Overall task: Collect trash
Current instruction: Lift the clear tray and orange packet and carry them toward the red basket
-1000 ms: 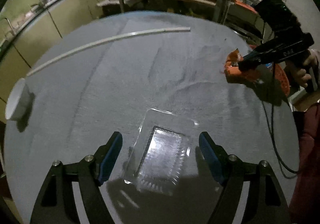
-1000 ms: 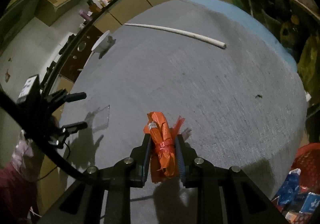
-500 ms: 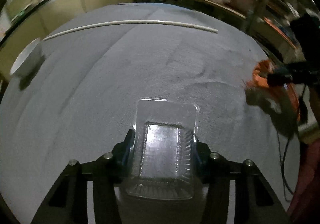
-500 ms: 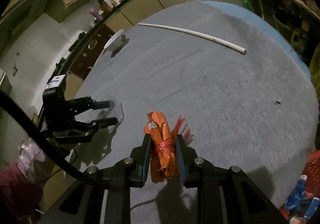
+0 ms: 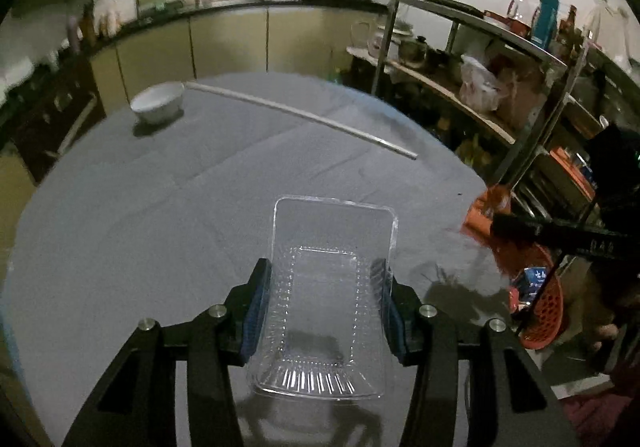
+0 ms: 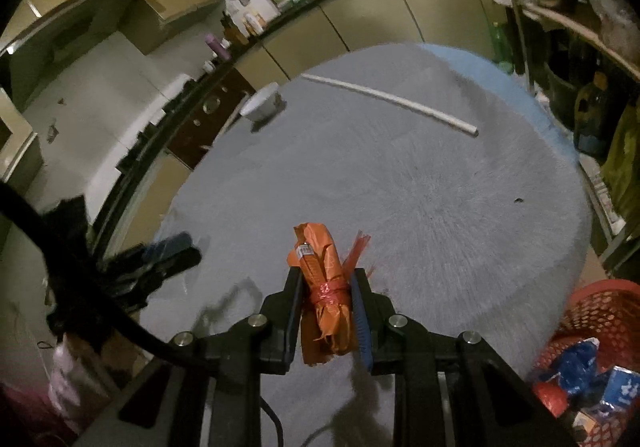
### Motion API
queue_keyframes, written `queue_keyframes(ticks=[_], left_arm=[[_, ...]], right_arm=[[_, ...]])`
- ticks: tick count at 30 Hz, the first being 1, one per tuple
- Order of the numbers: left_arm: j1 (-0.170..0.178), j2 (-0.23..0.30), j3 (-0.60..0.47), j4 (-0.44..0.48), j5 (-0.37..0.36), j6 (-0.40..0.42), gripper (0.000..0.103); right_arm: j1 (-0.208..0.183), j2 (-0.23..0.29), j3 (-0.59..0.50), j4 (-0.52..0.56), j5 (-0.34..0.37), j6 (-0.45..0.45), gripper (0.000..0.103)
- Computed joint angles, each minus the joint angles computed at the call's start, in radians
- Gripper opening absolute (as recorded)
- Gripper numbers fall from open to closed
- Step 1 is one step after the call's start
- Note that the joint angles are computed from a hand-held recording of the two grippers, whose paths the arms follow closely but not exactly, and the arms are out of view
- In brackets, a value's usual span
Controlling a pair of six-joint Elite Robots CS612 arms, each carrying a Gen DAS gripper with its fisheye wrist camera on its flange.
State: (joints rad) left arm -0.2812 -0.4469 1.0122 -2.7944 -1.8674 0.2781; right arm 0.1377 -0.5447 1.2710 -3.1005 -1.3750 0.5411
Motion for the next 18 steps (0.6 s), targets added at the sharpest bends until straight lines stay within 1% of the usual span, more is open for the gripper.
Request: queue_keyframes(ticks=[3, 5, 8, 9, 11, 15, 18], left_arm=[[-0.022, -0.048, 0.091, -0.098, 0.054, 0.001, 0.052], [-0.036, -0.065, 0.119, -0.134, 0.083, -0.017, 0.052], [-0.067, -0.097, 0.176, -0.226, 0.174, -0.040, 0.052], [-0.078, -0.105, 0.189, -0.249, 0.198, -0.053, 0.052], [-0.092, -0.116, 0.208, -0.274, 0.220, -0.079, 0.052], [-0.121, -0.141, 0.248, -0.308, 0.300, -0.132, 0.052], [-0.137, -0.155, 0.279, -0.341, 0.369, -0.135, 0.052]], right_arm=[[0.008, -0.048, 0.075, -0.067, -0.061, -0.034, 0.026], [0.006, -0.074, 0.119, -0.105, -0.079, -0.030, 0.026], [0.003, -0.115, 0.197, -0.182, -0.112, -0.021, 0.026], [0.001, -0.120, 0.207, -0.197, -0.116, -0.015, 0.026], [-0.004, -0.138, 0.247, -0.249, -0.120, 0.002, 0.026], [-0.004, -0.157, 0.287, -0.323, -0.138, 0.010, 0.026], [-0.001, -0.163, 0.302, -0.357, -0.141, 0.001, 0.026]])
